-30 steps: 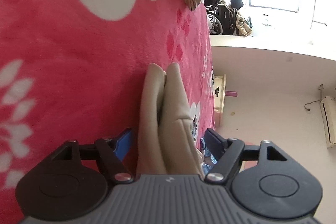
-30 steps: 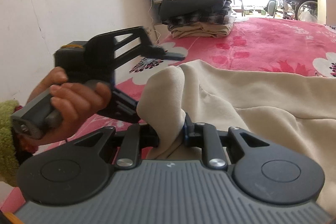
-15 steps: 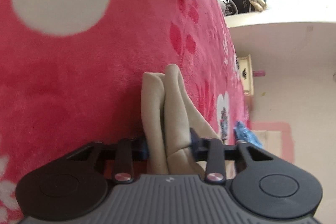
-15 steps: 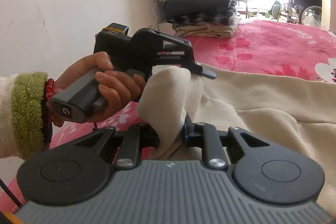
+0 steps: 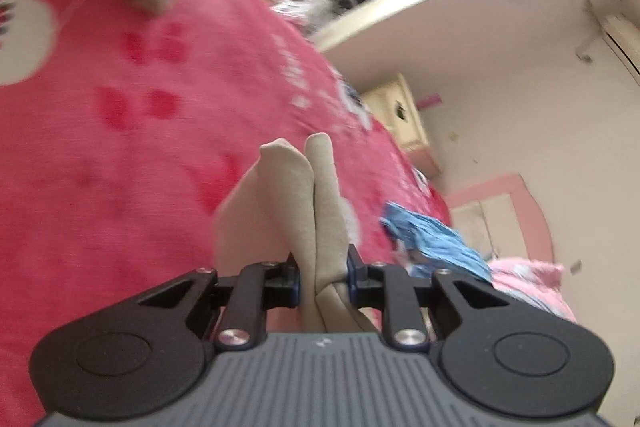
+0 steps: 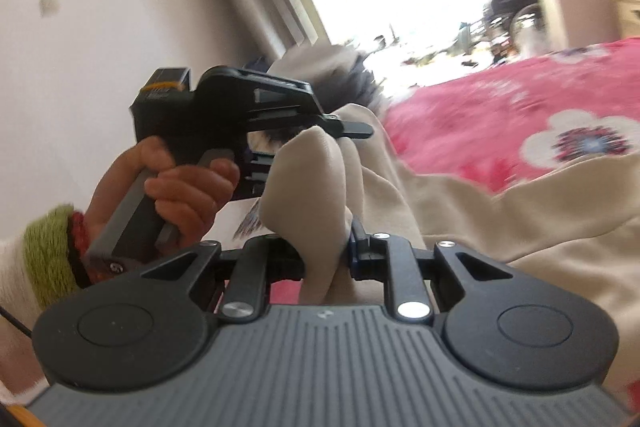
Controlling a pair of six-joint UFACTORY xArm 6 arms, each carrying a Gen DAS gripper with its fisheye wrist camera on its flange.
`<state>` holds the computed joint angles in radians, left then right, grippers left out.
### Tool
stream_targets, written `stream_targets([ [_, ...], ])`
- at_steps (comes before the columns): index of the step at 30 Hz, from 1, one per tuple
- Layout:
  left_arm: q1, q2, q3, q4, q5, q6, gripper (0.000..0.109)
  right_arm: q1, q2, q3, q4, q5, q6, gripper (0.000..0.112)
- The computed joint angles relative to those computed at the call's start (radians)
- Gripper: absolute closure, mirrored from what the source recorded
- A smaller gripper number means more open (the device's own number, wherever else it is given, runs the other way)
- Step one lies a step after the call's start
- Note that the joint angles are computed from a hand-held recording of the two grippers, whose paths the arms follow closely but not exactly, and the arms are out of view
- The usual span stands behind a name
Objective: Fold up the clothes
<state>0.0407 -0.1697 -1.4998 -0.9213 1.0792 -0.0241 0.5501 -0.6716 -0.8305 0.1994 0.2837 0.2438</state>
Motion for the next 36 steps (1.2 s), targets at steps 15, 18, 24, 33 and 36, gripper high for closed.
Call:
stream_targets([
  [15, -0.492, 0.442, -0.496, 0.285, -0.044, -0.083, 0.08, -0.497, -0.312, 0.197, 0.153, 0.143, 0.191, 0.096],
  [18, -0.512, 0.507, -0.521, 0.249, -0.015, -0.038, 0.071, -0.596, -0.312, 0.238, 0.234, 0.18, 0.201, 0.097],
  [24, -0.455, 0.378, -0.294, 0.006, -0.065, 0.212, 0.064, -0.74, -0.273, 0.307, 0.578, 0.266, 0.221, 0.097],
  [33, -0.379, 0.039, 0.087, 0.097, -0.09, 0.405, 0.063, -0.775, -0.212, 0.286, 0.575, 0.286, 0.233, 0.097],
  [36, -0.397, -0.036, 0.194, 0.142, -0.151, 0.432, 0.064, -0.807, -0.21, 0.305, 0.704, 0.31, 0.252, 0.096],
])
